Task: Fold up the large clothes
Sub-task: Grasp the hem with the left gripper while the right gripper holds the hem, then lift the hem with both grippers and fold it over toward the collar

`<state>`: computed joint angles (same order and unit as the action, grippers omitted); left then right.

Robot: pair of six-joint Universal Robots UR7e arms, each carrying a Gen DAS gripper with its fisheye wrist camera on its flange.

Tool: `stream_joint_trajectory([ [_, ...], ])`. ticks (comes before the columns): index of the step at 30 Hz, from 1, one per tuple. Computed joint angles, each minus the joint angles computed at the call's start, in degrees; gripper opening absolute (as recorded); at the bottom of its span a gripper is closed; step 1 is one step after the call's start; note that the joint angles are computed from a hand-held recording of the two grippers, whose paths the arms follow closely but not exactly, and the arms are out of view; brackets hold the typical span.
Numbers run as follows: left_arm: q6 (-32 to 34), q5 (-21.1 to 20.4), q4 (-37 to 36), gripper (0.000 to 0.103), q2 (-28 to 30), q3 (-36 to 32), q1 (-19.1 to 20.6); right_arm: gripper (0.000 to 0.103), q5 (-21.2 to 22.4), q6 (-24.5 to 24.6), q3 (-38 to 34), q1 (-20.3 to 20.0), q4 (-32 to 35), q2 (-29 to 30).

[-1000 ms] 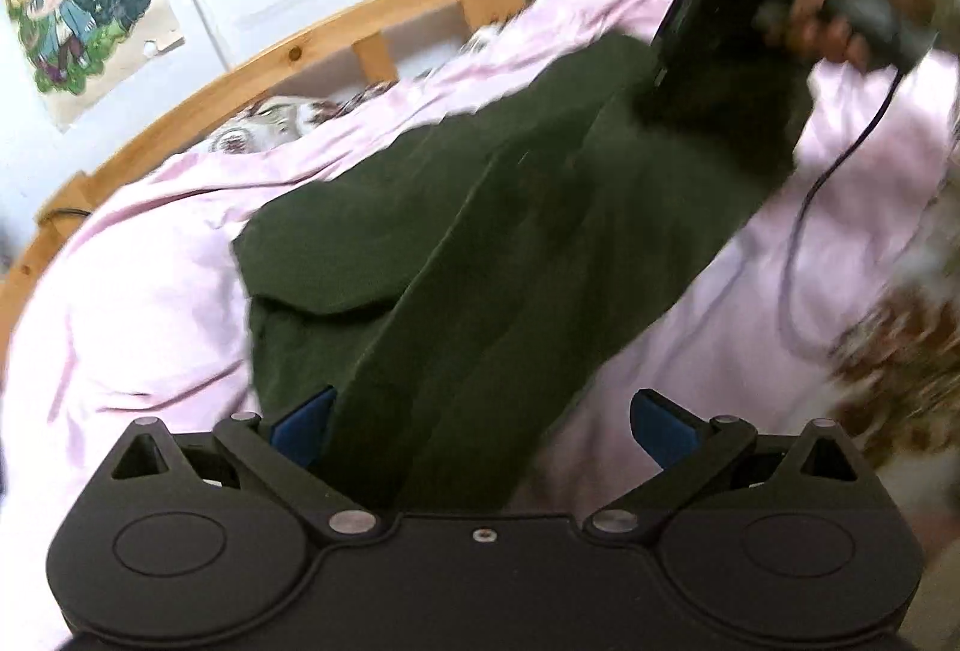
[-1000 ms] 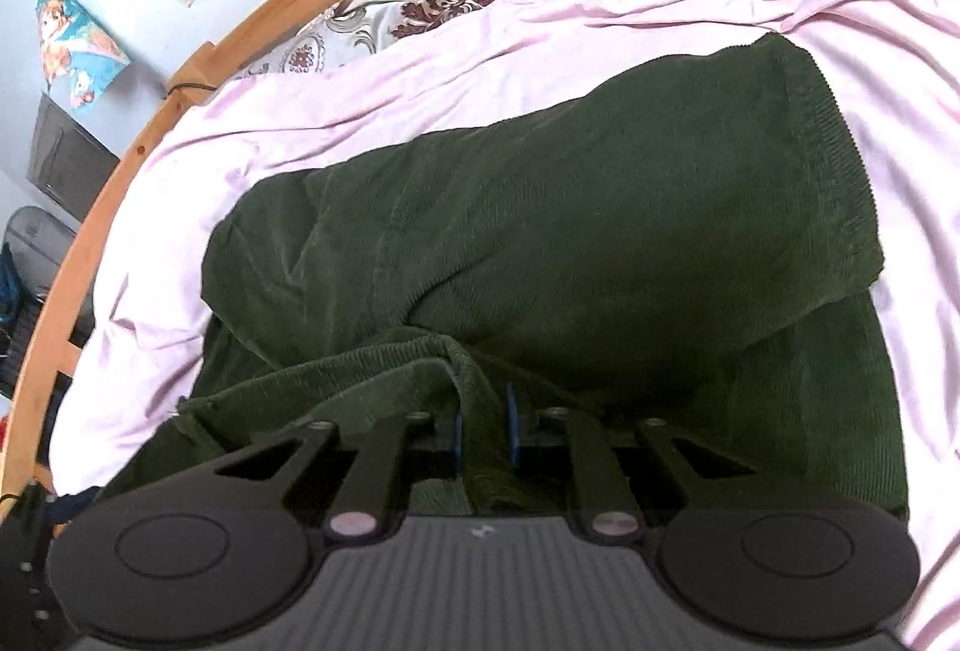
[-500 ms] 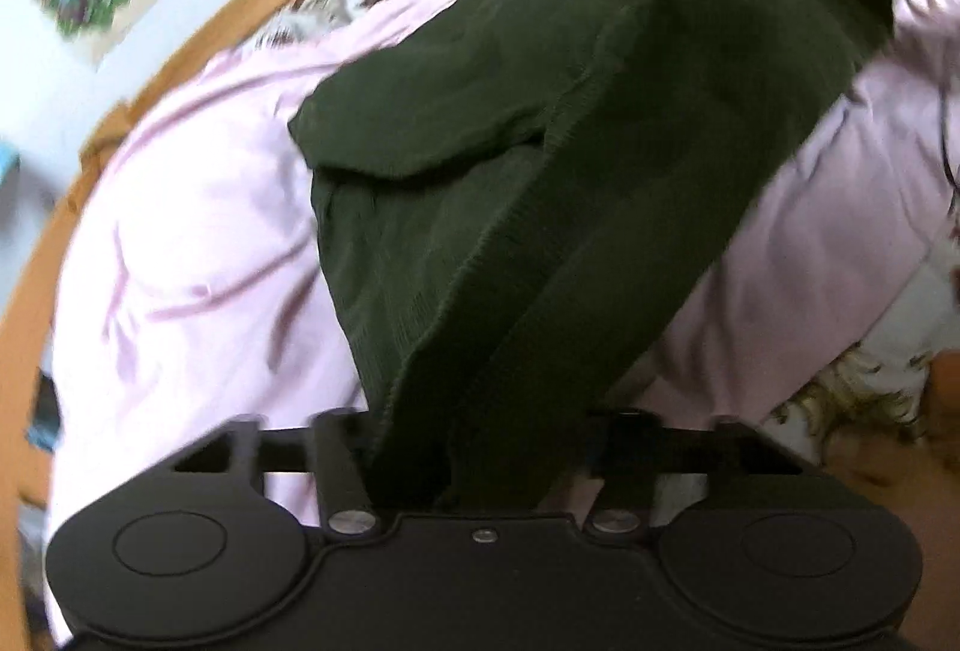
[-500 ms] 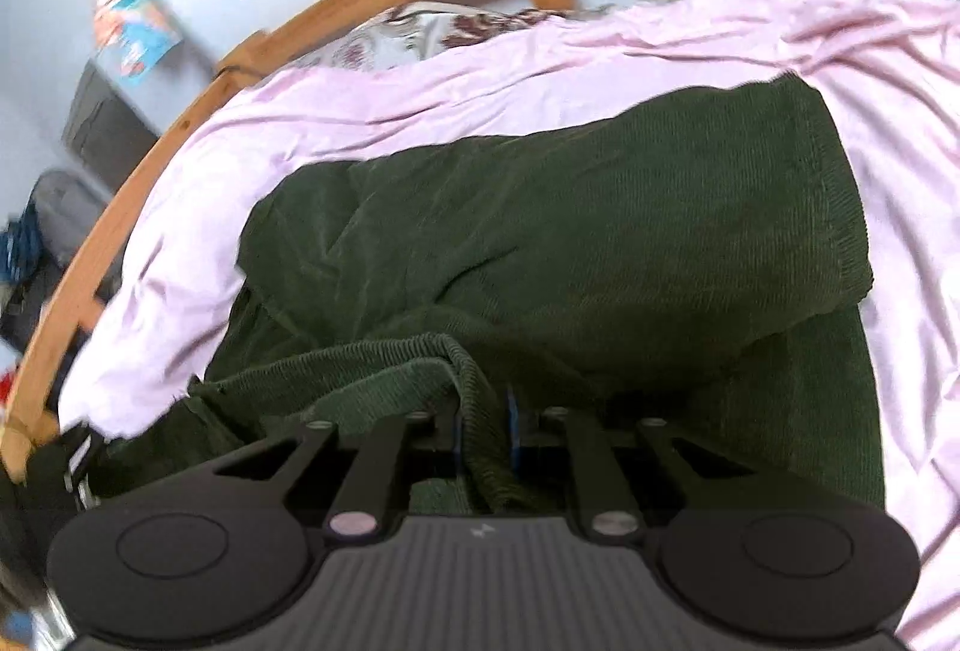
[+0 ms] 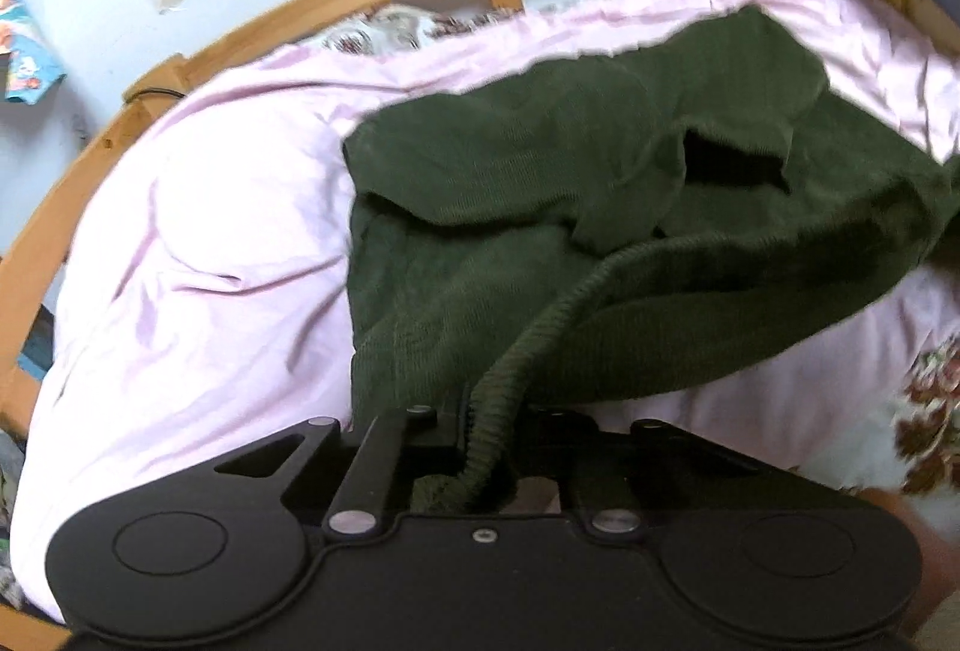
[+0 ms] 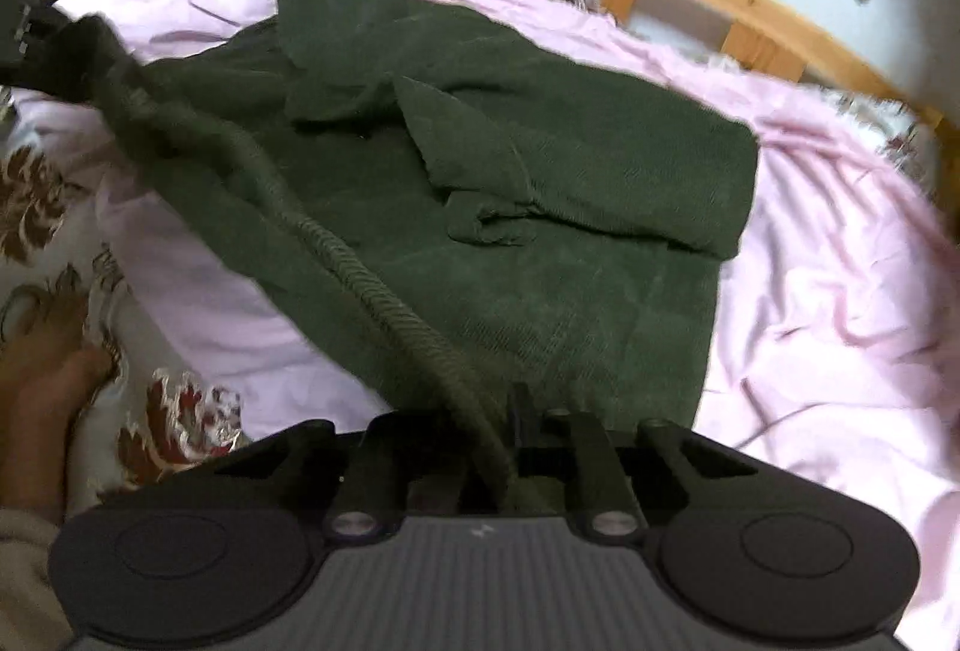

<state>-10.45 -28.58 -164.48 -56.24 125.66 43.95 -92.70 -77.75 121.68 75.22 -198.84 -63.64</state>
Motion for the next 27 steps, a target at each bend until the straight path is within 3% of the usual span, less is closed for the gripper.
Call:
stream_joint_trajectory([
  [6,-3.82,-0.15,-2.78,0.008,-3.79,4.53,-4.37,0.012,7.36,1.67,3.74,-1.30,-0.90,-5.44],
  [10,-6.15,-0.80,-1.23,0.007,-6.17,3.98,-5.73,0.012,9.90,0.40,4.60,-0.36,1.08,-9.81],
  [13,-5.42,-0.73,0.19,0.008,-6.18,0.34,-4.45,0.012,9.82,1.44,1.72,1.74,3.68,-10.33],
  [17,-1.92,-0.08,5.12,0.009,-2.15,-11.13,0.78,0.012,6.05,2.69,-6.97,6.38,4.42,-4.57],
  [23,5.50,-0.63,6.10,0.011,10.02,-32.92,10.07,0.012,-0.06,12.01,-29.00,10.95,12.12,9.26],
  [27,4.73,-1.33,17.84,0.012,18.84,-48.14,15.58,0.015,-3.23,14.87,-44.58,11.43,18.98,19.36],
])
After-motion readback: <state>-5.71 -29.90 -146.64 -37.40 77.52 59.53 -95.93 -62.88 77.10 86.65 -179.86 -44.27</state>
